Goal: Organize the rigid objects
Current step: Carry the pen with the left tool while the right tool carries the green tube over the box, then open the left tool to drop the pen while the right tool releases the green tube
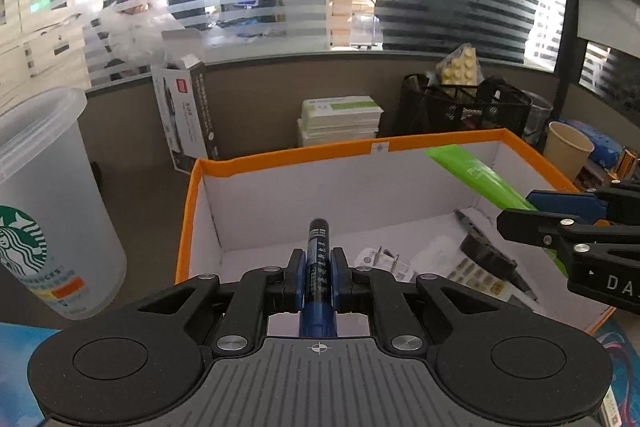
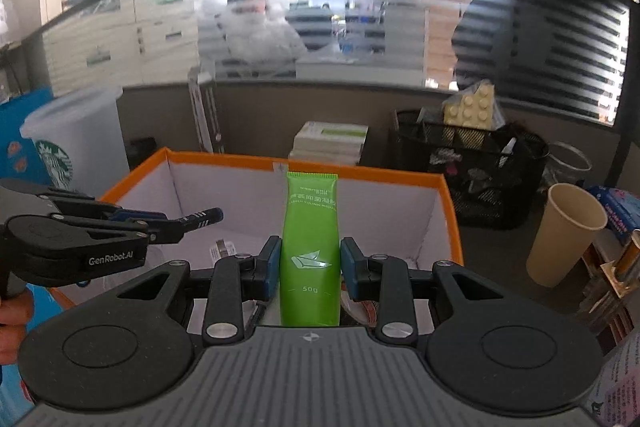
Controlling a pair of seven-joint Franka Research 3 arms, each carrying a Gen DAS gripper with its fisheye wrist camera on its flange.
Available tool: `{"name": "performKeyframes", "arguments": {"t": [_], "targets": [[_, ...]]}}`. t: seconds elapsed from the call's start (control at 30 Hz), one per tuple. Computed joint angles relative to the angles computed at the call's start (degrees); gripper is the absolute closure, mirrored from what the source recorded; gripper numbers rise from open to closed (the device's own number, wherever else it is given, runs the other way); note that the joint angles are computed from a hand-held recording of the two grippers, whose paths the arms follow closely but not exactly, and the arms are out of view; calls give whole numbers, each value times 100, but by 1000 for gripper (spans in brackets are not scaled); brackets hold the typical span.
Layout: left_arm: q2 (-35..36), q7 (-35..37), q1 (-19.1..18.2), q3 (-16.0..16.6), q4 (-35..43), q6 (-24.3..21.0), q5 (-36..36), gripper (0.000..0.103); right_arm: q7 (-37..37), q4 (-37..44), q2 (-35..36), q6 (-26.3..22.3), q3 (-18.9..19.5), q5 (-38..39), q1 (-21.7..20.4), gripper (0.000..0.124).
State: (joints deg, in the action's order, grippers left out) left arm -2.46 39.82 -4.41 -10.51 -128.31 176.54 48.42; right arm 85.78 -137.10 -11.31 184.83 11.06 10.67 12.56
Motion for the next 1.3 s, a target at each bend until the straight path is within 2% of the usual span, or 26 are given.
{"name": "performKeyframes", "arguments": {"t": [0.2, 0.43, 0.6, 0.67, 0.8, 0.93, 1.07, 1.2, 1.27, 1.3], "targets": [[25, -436, 37, -13, 72, -66, 449, 92, 225, 210, 223, -285, 139, -274, -182, 95], [104, -309, -36, 42, 118, -177, 306, 92, 1346, 475, 400, -692, 525, -1753, -778, 95], [174, -376, -80, 74, 165, -216, 316, 92, 1582, 593, 478, -885, 248, -2129, -526, 95], [190, -569, -90, 80, 203, -238, 545, 92, 1798, 641, 518, -955, 193, -2424, -501, 95], [249, -659, -125, 101, 271, -251, 614, 92, 1849, 711, 570, -1056, -35, -2549, -281, 95], [280, -998, -172, 121, 359, -331, 1000, 91, 2009, 819, 649, -1216, -145, -2784, -194, 94], [361, -415, -202, 130, 317, -320, 296, 86, 2103, 845, 683, -1277, -262, -2890, -100, 93], [351, -432, -244, 153, 323, -349, 328, 86, 2382, 845, 676, -1270, -279, -3227, -121, 90], [323, -282, -244, 151, 275, -315, 142, 81, 2544, 830, 665, -1227, -279, -3391, -147, 88], [297, -279, -240, 156, 250, -298, 152, 74, 2601, 799, 643, -1173, -284, -3442, -158, 88]]}}
